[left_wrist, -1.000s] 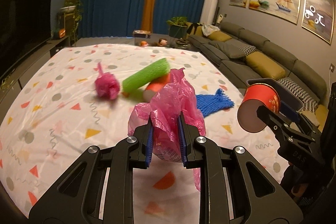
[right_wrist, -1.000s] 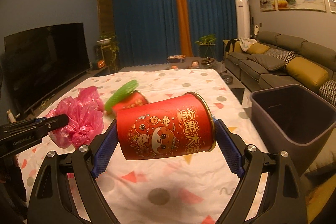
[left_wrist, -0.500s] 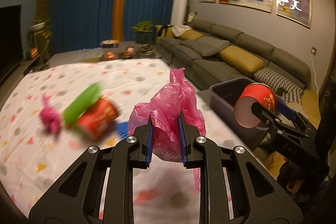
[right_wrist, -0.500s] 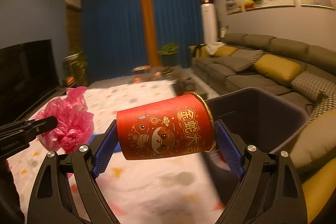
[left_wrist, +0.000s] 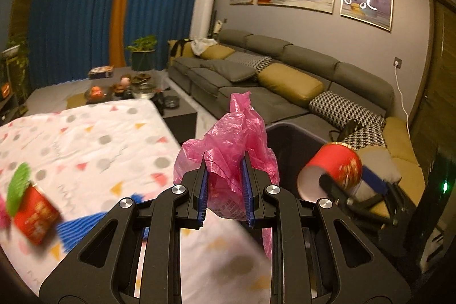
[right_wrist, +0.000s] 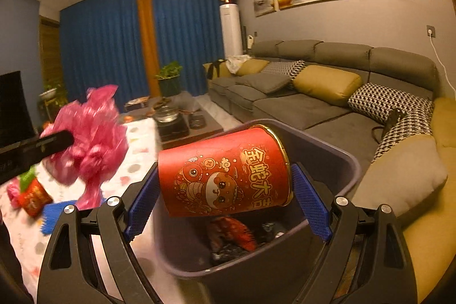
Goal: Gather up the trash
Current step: 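Carry the pink bag and red paper cup with both tools over the grey bin, then open both tools to drop the pink bag and red cup into the bin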
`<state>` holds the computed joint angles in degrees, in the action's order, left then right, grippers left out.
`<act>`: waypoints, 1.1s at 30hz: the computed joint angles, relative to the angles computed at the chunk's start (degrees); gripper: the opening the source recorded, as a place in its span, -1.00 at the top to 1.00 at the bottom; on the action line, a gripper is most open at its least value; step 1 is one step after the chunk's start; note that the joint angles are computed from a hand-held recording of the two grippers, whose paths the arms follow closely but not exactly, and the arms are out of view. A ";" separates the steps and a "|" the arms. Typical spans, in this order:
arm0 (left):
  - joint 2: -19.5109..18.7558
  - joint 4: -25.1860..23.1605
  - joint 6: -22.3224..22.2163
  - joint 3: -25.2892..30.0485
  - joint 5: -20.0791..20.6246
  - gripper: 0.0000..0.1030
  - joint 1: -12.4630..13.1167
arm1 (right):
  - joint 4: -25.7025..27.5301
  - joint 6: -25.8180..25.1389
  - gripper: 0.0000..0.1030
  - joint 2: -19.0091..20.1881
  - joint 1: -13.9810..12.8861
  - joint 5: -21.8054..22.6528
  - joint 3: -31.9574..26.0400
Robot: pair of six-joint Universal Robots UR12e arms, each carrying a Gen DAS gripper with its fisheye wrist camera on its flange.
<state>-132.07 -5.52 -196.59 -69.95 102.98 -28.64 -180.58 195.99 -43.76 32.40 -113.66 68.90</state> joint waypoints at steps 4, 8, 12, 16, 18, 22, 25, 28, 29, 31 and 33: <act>-2.01 -1.81 0.52 3.14 -2.32 0.62 0.03 | 0.08 -1.23 -0.66 0.31 -0.57 -0.70 0.33; -3.13 -3.93 -0.75 4.94 -4.87 0.62 0.42 | 0.44 -1.22 -0.66 0.57 -0.99 -0.06 0.26; -4.08 -5.37 -0.63 6.47 -5.64 0.61 0.48 | 1.55 -1.56 -0.66 0.91 -1.11 0.14 -0.32; -4.96 -6.94 -0.69 7.78 -6.69 0.61 0.55 | 1.72 -1.77 -0.66 1.02 -1.24 0.21 -0.30; -5.46 -7.74 -0.78 8.59 -7.27 0.61 0.63 | 2.03 -1.97 -0.64 1.12 -1.25 0.20 -0.43; -5.80 -8.43 -0.35 8.97 -8.75 0.60 0.79 | 2.33 -2.23 -0.64 1.21 -1.15 0.08 -0.49; -5.89 -8.33 -0.45 8.87 -9.78 0.54 0.89 | 2.20 -2.25 -0.64 1.23 -1.13 -0.10 -0.48; -5.92 -8.77 -0.75 8.94 -10.53 0.30 1.06 | 1.92 -2.03 -0.64 1.04 -1.10 -0.44 -0.14; -5.80 -8.49 -0.77 8.67 -10.28 0.16 1.07 | 1.95 -1.90 -0.64 0.98 -1.05 -0.59 -0.10; -5.54 -7.75 -1.01 8.09 -9.39 -0.13 1.04 | 1.47 -1.70 -0.64 0.71 -0.95 -1.01 0.37; -5.04 -6.52 -1.60 7.05 -9.43 -0.24 1.15 | 1.10 -1.56 -0.65 0.47 -0.74 -1.78 0.76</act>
